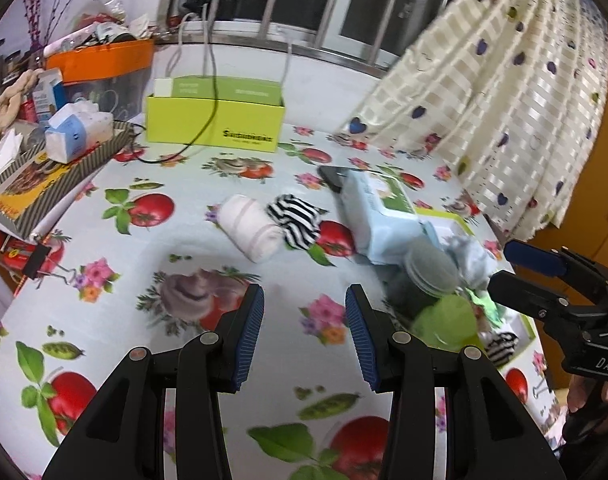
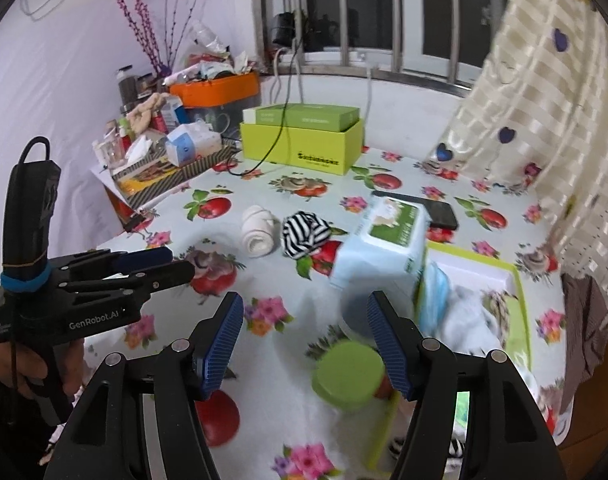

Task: Organize soft objects
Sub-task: 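Move both open grippers back toward the rolled towel and striped sock, then grasp the black-and-white striped sock with the right gripper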

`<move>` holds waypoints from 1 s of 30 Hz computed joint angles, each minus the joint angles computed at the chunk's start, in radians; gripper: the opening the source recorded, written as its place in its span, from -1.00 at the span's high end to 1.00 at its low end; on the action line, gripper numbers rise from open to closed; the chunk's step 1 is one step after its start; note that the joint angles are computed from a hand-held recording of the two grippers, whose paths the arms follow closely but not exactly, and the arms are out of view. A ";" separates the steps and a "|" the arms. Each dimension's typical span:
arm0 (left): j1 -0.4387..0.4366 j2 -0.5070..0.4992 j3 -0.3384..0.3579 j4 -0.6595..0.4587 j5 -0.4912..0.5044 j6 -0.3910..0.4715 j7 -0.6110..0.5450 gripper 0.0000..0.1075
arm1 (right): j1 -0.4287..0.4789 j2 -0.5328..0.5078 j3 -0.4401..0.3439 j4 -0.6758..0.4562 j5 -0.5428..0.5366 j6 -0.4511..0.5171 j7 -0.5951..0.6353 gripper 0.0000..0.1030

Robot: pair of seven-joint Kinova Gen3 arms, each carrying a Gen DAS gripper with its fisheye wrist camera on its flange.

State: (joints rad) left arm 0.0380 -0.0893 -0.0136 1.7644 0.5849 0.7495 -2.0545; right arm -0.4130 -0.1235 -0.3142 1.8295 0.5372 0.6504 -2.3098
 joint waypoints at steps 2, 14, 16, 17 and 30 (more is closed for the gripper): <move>-0.008 0.016 -0.006 -0.017 -0.001 0.006 0.001 0.18 | -0.009 0.040 0.018 -0.044 -0.037 0.006 0.048 -0.25; -0.086 0.123 0.010 -0.123 0.029 0.059 -0.026 0.18 | -0.077 0.235 0.125 -0.301 -0.167 0.138 0.263 -0.25; -0.105 0.139 0.010 -0.136 0.044 0.067 -0.031 0.18 | -0.073 0.271 0.141 -0.352 -0.210 0.162 0.311 -0.25; -0.113 0.145 0.011 -0.142 0.048 0.071 -0.029 0.18 | -0.069 0.290 0.148 -0.380 -0.237 0.176 0.339 -0.25; -0.169 0.246 0.052 -0.235 0.039 0.125 0.050 0.18 | -0.023 0.591 0.217 -0.801 -0.472 0.447 0.524 -0.25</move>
